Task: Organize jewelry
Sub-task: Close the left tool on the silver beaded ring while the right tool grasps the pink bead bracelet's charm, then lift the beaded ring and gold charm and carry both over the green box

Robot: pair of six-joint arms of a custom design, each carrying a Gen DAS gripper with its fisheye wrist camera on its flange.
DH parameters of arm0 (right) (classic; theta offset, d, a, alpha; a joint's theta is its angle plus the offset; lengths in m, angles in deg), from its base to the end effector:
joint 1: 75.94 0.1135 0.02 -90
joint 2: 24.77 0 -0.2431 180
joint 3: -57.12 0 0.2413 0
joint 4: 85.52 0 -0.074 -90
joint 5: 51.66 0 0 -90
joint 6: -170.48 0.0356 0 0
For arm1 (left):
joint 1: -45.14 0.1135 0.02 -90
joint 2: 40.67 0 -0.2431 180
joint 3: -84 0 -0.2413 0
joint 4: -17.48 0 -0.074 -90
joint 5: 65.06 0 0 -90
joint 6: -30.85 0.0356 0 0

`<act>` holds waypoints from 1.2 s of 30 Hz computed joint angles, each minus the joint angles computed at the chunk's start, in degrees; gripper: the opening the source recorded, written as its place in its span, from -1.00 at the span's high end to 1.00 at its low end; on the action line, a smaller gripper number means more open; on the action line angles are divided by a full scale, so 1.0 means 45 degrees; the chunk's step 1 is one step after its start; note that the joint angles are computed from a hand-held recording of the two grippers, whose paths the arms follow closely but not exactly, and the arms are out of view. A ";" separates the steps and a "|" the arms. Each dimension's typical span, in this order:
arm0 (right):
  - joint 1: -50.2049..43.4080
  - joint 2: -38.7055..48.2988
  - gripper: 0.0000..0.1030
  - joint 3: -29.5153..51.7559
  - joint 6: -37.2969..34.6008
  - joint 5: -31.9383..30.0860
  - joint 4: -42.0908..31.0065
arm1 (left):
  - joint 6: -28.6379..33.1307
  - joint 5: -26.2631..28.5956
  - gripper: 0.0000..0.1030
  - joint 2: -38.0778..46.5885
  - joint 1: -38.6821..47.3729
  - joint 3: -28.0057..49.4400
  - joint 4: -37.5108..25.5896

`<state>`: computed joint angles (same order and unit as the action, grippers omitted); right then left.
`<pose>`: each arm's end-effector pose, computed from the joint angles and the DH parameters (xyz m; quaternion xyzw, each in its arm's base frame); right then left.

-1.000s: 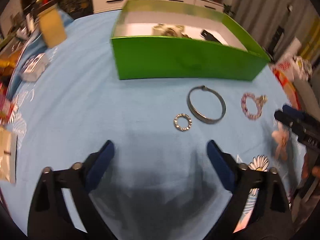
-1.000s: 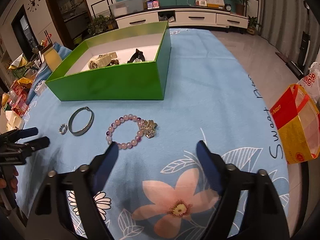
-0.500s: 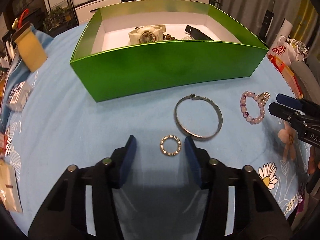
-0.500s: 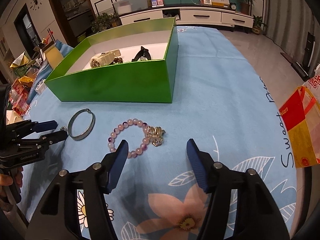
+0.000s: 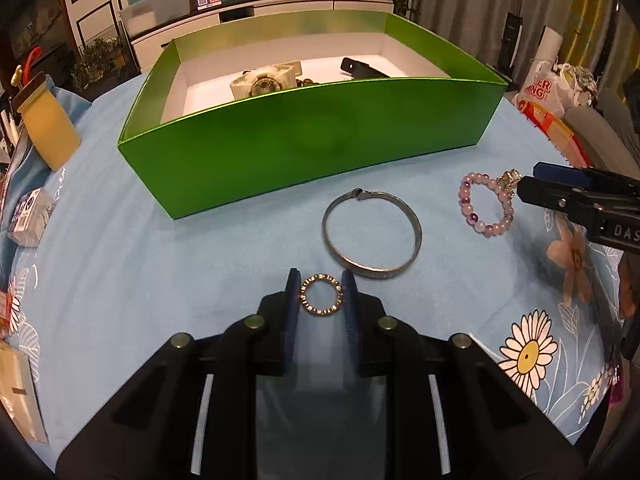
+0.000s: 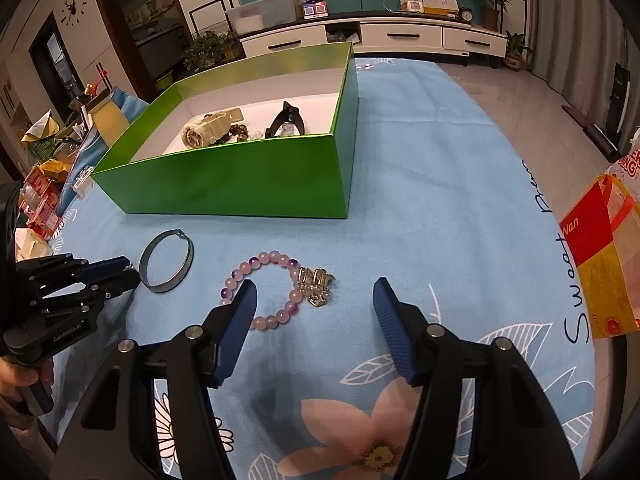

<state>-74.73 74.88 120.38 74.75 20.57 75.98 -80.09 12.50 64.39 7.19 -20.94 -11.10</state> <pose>0.3168 0.0176 0.1217 -0.1035 0.9374 0.1354 0.3036 0.2798 -0.2085 0.1348 0.1125 0.9508 -0.0415 0.2857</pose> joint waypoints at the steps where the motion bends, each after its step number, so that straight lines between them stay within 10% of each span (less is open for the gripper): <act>1: -0.0027 0.0005 -0.21 0.0008 0.0008 -0.0024 -0.0010 | -0.0068 0.0026 0.60 -0.0162 0.0018 -0.0232 0.0107; 19: -0.0050 0.1372 0.18 0.1145 0.0163 0.0080 -0.0233 | -0.0953 0.0673 0.60 -0.1217 0.0442 -0.0716 0.0147; 23: -0.0124 0.1567 0.57 0.1384 0.0251 -0.0098 -0.0224 | -0.1030 0.0716 0.60 -0.1232 0.0511 -0.0707 0.0184; 36: -0.0290 0.0357 0.60 0.0568 0.0278 -0.0384 0.0101 | -0.1213 0.0972 0.60 -0.2156 0.0855 -0.1298 0.0304</act>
